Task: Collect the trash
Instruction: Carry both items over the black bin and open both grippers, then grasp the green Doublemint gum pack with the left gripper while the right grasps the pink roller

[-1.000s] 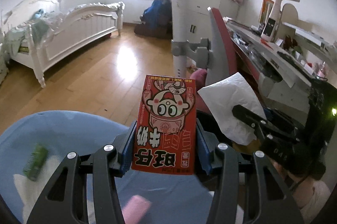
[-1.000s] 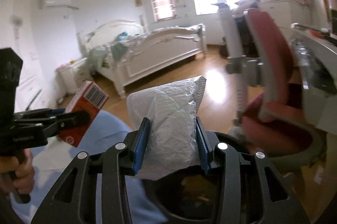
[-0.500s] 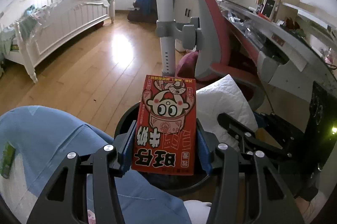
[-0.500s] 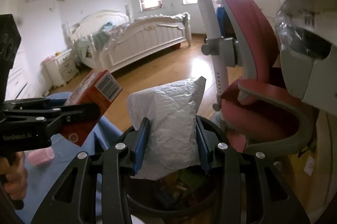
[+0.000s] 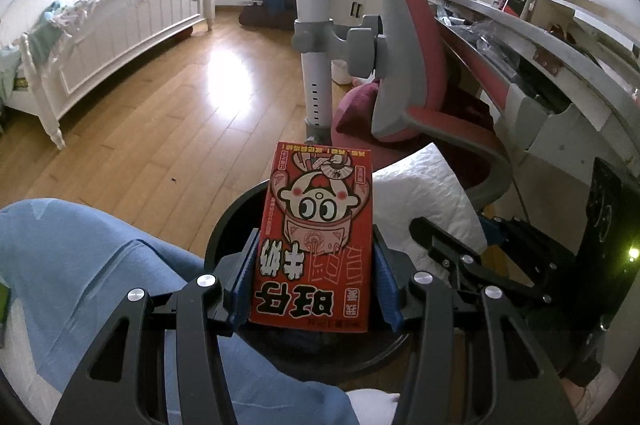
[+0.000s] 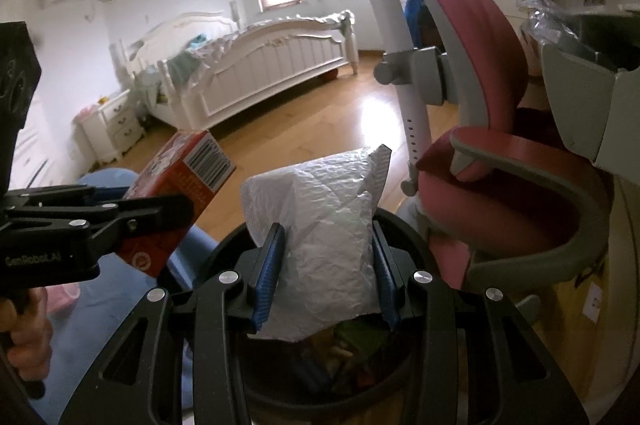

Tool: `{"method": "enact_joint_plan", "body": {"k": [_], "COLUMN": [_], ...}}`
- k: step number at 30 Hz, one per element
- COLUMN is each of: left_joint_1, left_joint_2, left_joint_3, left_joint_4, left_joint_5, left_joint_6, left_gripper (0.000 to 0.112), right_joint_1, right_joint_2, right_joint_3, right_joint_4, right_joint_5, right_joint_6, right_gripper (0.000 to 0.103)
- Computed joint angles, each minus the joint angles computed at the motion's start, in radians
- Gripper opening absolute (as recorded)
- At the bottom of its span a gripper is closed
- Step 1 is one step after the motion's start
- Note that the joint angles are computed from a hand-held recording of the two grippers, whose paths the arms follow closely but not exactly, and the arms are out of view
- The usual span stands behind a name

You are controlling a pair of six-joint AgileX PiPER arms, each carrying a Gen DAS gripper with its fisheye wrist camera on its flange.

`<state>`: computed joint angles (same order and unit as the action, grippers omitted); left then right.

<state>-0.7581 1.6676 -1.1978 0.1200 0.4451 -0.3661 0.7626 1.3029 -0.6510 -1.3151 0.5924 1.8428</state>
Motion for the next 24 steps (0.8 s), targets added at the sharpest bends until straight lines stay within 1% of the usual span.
{"method": "enact_joint_plan", "body": {"k": [3,5,6,7,8,9,10,11,19,24], "left_joint_1": [0.004,0.007,0.007,0.006,0.004,0.001,-0.001,0.0,0.019,0.06], "left_joint_2": [0.02,0.028,0.031,0.034,0.036,0.032,0.022,0.013,-0.057,-0.15], "left_joint_3": [-0.018,-0.031,-0.036,-0.04,-0.043,-0.039,-0.03,-0.021,0.03,0.11], "left_joint_4": [-0.011,-0.009,-0.004,0.004,0.022,0.049,0.075,0.079,0.075,0.074], "left_joint_5": [0.005,0.013,0.018,0.022,0.025,0.023,0.015,0.007,0.006,0.012], "left_joint_6": [0.011,0.011,0.005,-0.003,-0.021,-0.049,-0.077,-0.082,-0.067,-0.056], "left_gripper": [0.052,0.053,0.053,0.054,0.064,0.07,0.08,0.082,0.082,0.082], "right_joint_1": [0.004,-0.013,-0.017,-0.02,-0.016,-0.009,-0.007,-0.003,0.054,0.102], "right_joint_2": [0.004,0.017,0.022,0.027,0.027,0.024,0.022,0.022,0.016,0.017], "right_joint_3": [0.003,-0.003,-0.009,-0.014,-0.01,-0.006,-0.002,-0.007,-0.024,-0.067], "right_joint_4": [0.0,0.002,0.016,0.026,0.013,-0.006,-0.022,-0.014,0.051,0.11], "right_joint_5": [0.004,-0.013,-0.021,-0.026,-0.021,-0.014,-0.011,-0.003,0.035,0.008], "right_joint_6": [0.01,0.005,-0.009,-0.017,0.004,0.028,0.047,0.038,0.002,-0.045], "right_gripper": [0.044,0.048,0.052,0.061,0.074,0.078,0.081,0.081,0.081,0.081]}}
